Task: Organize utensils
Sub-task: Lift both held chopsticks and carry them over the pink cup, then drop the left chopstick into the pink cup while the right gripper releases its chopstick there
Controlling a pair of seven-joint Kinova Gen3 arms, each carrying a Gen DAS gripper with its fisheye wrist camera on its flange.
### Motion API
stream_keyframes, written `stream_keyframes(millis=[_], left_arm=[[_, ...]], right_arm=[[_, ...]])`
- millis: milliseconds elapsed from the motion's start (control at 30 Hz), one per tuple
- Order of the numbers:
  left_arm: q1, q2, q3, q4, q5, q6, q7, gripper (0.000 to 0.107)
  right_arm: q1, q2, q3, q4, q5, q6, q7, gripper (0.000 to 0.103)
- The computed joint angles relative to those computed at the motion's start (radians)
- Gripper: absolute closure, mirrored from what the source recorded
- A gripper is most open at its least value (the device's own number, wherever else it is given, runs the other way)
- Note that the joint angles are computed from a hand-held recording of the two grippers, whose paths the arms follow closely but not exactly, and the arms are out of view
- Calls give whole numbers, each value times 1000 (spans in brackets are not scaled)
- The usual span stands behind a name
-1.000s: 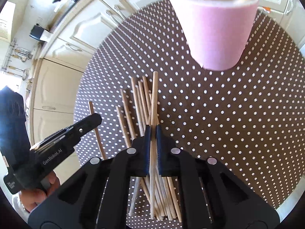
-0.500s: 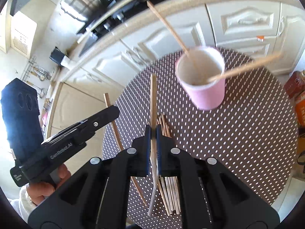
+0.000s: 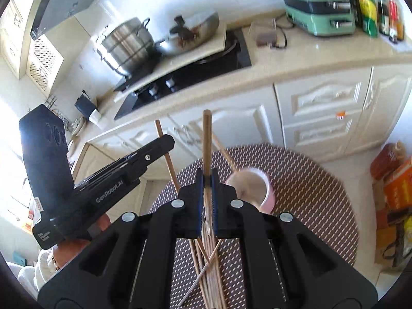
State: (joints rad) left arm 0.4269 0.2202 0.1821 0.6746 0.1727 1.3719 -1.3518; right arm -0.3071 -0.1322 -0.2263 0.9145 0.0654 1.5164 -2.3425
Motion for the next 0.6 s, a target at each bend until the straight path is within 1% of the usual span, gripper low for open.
stream_keyframes(millis=[33, 100, 233, 267, 433, 600], left_arm=[[13, 14, -1, -23, -14, -10, 12, 103], [50, 34, -11, -58, -61, -43, 36, 103], [100, 52, -29, -73, -127, -117, 81, 103], [120, 54, -38, -70, -156, -141, 99, 103], [181, 78, -60, -74, -253, -194, 141, 103], [210, 89, -68, -32, -307, -223, 167, 103]], right_arm=[[1, 9, 6, -27, 4, 12, 11, 97], [9, 30, 27, -95, -13, 69, 47, 97], [24, 53, 65, -158, -19, 96, 103, 97], [27, 62, 72, -178, -24, 111, 118, 97], [53, 71, 104, -188, -39, 122, 166, 97], [77, 69, 126, -153, -67, 113, 206, 97]])
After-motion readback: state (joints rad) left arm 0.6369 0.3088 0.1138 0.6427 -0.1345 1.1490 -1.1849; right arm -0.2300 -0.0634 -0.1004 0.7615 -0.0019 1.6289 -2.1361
